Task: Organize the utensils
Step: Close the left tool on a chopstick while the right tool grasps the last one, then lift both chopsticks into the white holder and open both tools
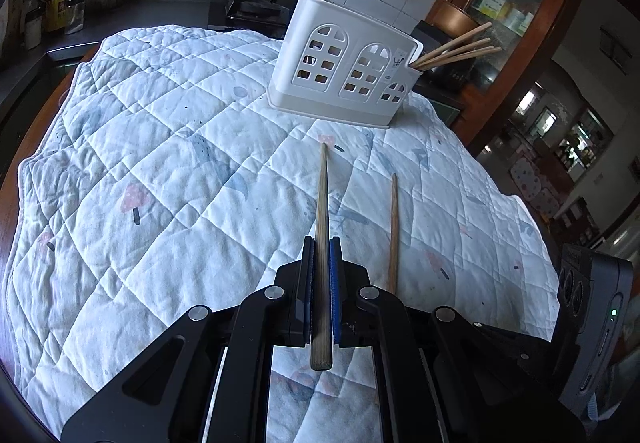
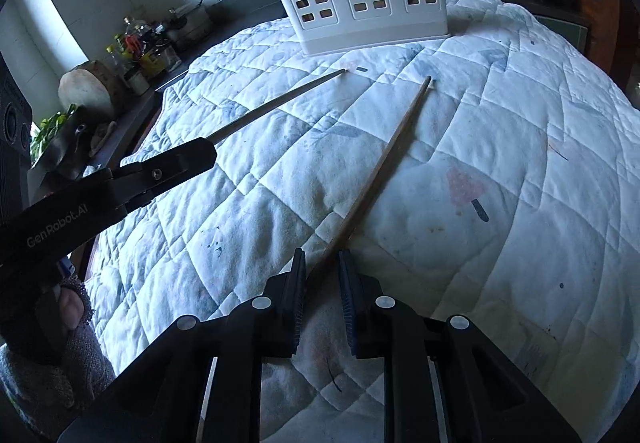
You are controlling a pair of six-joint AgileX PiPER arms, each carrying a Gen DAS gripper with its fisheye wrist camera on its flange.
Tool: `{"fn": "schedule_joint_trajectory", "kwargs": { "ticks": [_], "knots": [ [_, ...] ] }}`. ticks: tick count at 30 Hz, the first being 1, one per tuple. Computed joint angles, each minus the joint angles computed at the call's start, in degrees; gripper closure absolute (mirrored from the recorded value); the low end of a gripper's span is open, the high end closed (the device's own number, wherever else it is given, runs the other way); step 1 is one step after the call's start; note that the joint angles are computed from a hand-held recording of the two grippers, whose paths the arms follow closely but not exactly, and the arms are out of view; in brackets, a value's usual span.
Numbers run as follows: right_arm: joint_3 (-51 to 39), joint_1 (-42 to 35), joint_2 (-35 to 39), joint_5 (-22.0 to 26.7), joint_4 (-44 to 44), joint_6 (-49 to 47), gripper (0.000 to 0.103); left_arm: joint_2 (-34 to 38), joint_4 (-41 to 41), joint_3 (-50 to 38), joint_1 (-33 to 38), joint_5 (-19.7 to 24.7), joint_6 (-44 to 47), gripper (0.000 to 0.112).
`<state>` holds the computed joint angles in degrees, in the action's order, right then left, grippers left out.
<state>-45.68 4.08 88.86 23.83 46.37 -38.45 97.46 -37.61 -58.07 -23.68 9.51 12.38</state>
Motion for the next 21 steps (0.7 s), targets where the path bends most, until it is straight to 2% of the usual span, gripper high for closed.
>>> {"fn": "schedule_joint_trajectory", "kwargs": {
  "ticks": [3, 7, 14, 18, 21],
  "knots": [
    [0.9, 3.3, -1.1, -4.2, -9.4, 9.9, 0.088, -0.2, -4.0, 0.6, 0.1, -0.3, 3.8, 0.106],
    [1.5, 3.0, -1.9, -4.9, -11.9, 11.2, 0.092, -0.7, -5.4, 1.2, 0.1, -0.6, 5.1, 0.106],
    [4.2, -0.9, -3.6, -6.2, -6.5, 0.2, 0.096, -0.8, 1.9, 0.4, -1.0, -0.7, -1.9, 0.106],
    [5.9, -4.7, -4.3, -4.8, 2.3, -11.7, 0.096, -0.7, 9.3, -0.1, -2.1, -0.9, -9.7, 0.106],
    [8.3, -4.7, -5.0, -6.9, 8.7, -20.5, 0.097, -0.6, 15.7, -0.5, -2.8, -1.0, -16.3, 0.106]
  ]
}}
